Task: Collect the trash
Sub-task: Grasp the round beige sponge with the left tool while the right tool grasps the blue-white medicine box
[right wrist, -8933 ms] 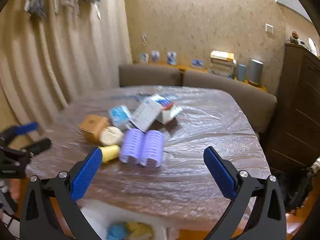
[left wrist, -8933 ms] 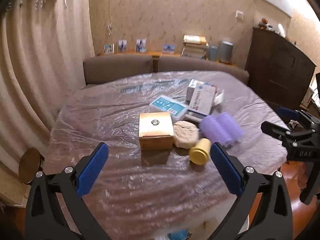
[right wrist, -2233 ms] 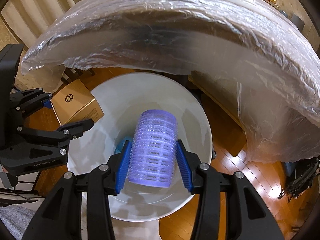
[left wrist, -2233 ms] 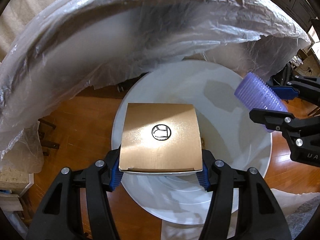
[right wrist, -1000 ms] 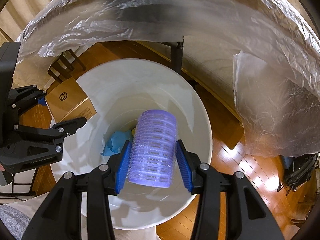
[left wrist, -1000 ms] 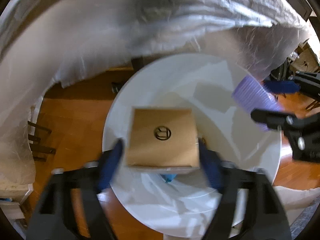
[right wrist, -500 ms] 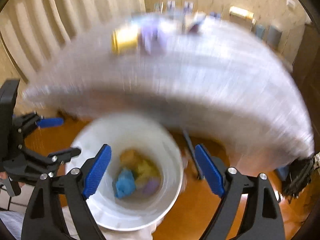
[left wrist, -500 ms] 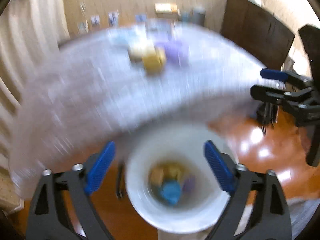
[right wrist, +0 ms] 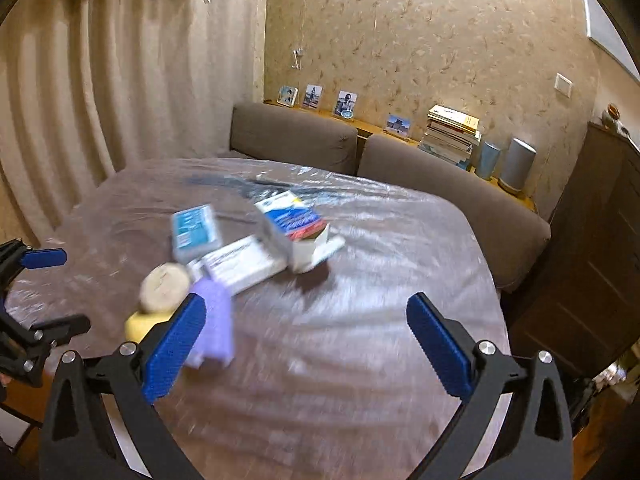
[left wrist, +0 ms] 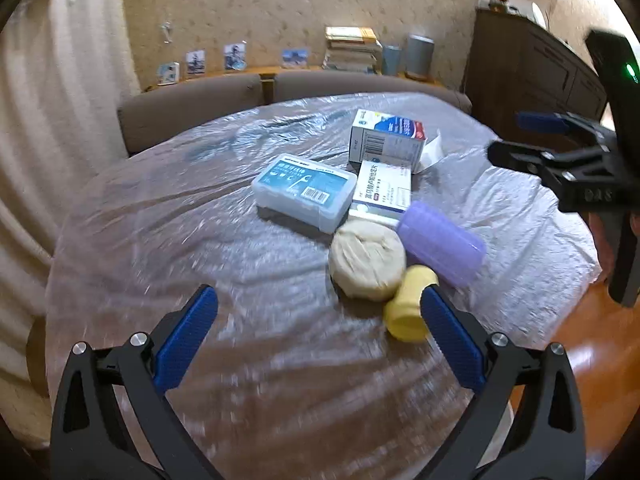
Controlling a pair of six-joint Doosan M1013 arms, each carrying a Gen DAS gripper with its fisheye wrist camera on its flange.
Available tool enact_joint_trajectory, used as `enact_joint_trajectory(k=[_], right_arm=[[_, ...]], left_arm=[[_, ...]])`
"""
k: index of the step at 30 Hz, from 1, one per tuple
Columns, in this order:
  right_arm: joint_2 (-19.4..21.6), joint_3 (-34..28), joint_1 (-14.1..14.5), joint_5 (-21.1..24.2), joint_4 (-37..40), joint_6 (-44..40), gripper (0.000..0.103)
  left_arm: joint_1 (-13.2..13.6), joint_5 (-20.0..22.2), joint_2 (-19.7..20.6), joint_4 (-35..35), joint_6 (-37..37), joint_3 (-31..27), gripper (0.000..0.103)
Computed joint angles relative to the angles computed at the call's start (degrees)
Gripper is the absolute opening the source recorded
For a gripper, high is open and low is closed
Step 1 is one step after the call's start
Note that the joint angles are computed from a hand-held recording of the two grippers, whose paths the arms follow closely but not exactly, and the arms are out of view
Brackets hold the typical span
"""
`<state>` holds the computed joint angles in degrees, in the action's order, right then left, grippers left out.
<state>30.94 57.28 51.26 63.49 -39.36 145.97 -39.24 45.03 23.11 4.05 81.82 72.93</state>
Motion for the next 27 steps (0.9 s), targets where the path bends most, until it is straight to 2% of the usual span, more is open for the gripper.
enact_joint_trajectory(k=[3,8,14,16,18,20,22,26,27], right_arm=[[2.9,-4.2,-2.1,0.8,3.7,-4.5,0.099],[6.8,-9.5,-4.5,2.4,8.0,-11.5,0.099],[10.4,-14.6,-6.2,3.6,13.6,-18.4,0.095],[11.5,-16.3,-6.9,3.8,15.8,-20.3,0.094],[12.3,-17.5,-7.5,3.8,17.8,-22.3,0.091],[13.5,-19.2,-8.0,4.9,19.6,-24.0,0.083],[14.0,-19.9,-8.5,5.1,21.2,-24.7,0.078],[12.4,-16.8,-9.8,0.8,26.5,-22.4,0.053],[11.7,-15.5,-10.3,-0.7,28.2,-21.5,0.051]], left_arm=[[0.4,2.9,2.5,-2.7,5.5,-2.8,0.092],[0.3,5.1,4.6,-6.6,14.6,-5.2,0.091],[0.8,6.5,6.4,-10.1,17.4,-7.4,0.09],[1.0,7.8,6.9,-11.0,18.0,-7.9,0.077],[1.2,6.4,6.6,-12.0,18.7,-7.2,0.072],[1.3,5.8,6.4,-13.0,19.5,-6.7,0.064],[1.4,4.8,6.1,-13.6,19.7,-6.2,0.052],[1.0,4.0,5.7,-12.5,18.7,-5.5,0.052],[0.9,3.6,5.4,-12.3,18.2,-5.1,0.052]])
